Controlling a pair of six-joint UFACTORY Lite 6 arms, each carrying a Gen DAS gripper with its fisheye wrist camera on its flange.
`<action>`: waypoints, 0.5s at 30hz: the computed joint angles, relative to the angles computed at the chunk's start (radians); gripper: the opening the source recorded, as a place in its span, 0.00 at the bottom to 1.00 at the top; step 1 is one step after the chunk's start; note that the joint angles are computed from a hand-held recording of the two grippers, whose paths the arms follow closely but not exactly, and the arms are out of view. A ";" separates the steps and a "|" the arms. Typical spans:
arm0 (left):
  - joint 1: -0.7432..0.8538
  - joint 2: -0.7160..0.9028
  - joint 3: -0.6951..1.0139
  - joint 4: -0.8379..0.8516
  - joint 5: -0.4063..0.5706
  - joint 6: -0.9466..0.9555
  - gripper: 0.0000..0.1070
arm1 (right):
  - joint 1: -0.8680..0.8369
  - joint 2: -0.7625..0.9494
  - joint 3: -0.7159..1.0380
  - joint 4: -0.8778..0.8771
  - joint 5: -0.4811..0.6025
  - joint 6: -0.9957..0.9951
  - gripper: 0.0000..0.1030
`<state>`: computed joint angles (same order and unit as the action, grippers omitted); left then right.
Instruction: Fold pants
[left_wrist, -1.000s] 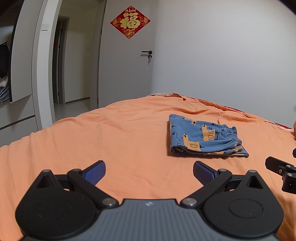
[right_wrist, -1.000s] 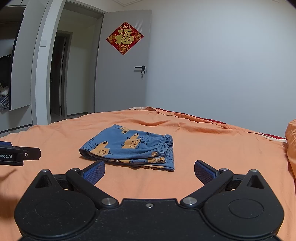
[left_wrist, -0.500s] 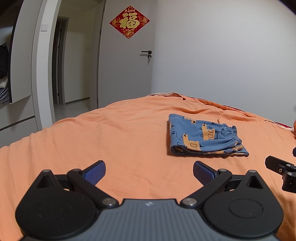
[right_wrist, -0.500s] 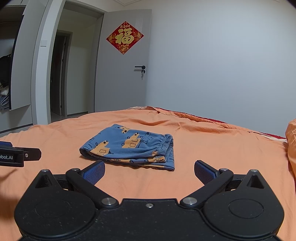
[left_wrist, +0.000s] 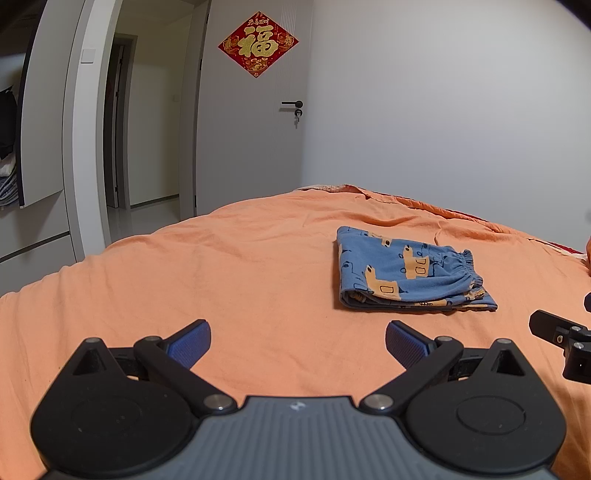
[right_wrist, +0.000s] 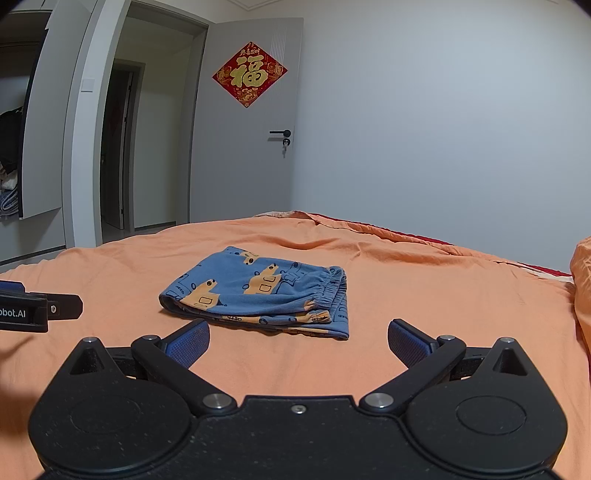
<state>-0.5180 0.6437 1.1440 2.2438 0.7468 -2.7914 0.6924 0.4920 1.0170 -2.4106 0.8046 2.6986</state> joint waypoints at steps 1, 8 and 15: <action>0.000 0.000 0.000 0.000 0.000 0.000 0.96 | 0.000 0.000 0.000 0.001 0.000 0.000 0.99; 0.000 -0.001 -0.003 0.006 0.002 -0.004 0.96 | 0.000 0.000 0.000 -0.001 -0.002 0.000 0.99; -0.010 -0.006 0.002 -0.049 -0.004 0.068 0.96 | 0.000 -0.002 0.000 0.002 -0.002 -0.002 0.99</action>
<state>-0.5283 0.6379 1.1459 2.1949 0.7426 -2.7239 0.6927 0.4899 1.0166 -2.4091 0.8025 2.6970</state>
